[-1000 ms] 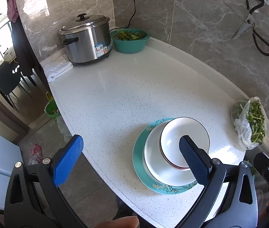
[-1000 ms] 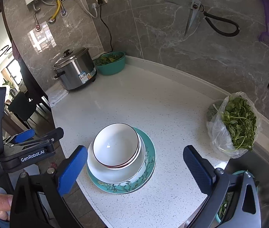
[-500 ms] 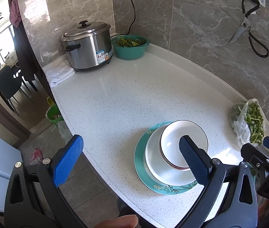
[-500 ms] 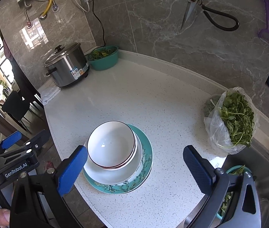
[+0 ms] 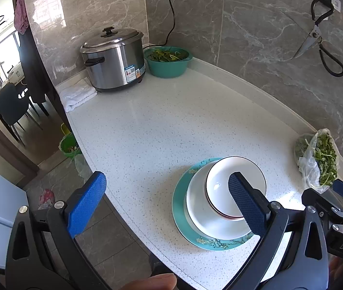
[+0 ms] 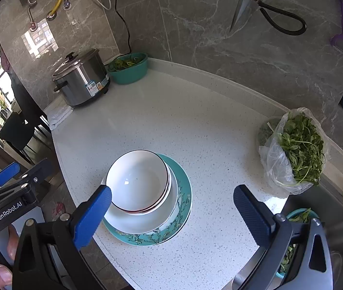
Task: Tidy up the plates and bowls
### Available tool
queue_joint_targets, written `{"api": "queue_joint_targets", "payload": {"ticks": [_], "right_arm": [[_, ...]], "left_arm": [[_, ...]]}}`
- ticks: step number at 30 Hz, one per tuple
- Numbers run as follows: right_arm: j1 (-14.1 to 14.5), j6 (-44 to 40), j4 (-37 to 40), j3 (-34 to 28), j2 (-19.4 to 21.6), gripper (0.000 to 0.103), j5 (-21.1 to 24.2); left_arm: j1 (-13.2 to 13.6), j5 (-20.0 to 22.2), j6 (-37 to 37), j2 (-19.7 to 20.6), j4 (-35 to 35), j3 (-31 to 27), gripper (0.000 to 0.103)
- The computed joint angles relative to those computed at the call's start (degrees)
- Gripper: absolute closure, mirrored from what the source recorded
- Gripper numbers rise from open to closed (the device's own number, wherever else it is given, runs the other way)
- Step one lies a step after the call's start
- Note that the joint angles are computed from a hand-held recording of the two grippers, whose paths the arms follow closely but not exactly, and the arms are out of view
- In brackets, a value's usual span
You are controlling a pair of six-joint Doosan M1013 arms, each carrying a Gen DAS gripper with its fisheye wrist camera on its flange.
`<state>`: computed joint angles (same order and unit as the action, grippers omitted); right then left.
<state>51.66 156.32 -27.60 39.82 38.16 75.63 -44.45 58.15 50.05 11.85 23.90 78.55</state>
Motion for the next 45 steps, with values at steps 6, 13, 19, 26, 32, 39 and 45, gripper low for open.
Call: {"api": "queue_joint_targets", "payload": {"ticks": [6,13,19,26,32,39,45], "right_arm": [[-0.19,-0.54,0.52,-0.20,0.23,0.000,-0.01],[-0.36,-1.16,0.86,-0.64,0.48,0.000,0.02],[-0.37,-1.26,0.91,-0.73,0.55,0.000,0.07],[-0.57,-1.84,1.31,-0.43,0.50,0.000,-0.31],[-0.52,-1.73,1.30,-0.64,0.59,0.000,-0.08],[-0.52,-1.72,1.31,-0.56,0.56,0.000,-0.14],[-0.51,-1.66,1.31,-0.62,0.60,0.000,-0.11]], "left_arm": [[0.11,0.03,0.03,0.21,-0.15,-0.23,0.000],[0.41,-0.02,0.49,0.46,-0.42,-0.43,0.000],[0.40,-0.01,0.45,0.58,-0.22,-0.51,0.000],[0.34,0.07,0.30,0.56,-0.23,-0.48,0.000],[0.36,-0.02,0.58,0.77,-0.49,-0.61,0.000],[0.31,0.00,0.48,0.81,-0.53,-0.66,0.000],[0.31,0.05,0.46,0.79,-0.42,-0.62,0.000]]}}
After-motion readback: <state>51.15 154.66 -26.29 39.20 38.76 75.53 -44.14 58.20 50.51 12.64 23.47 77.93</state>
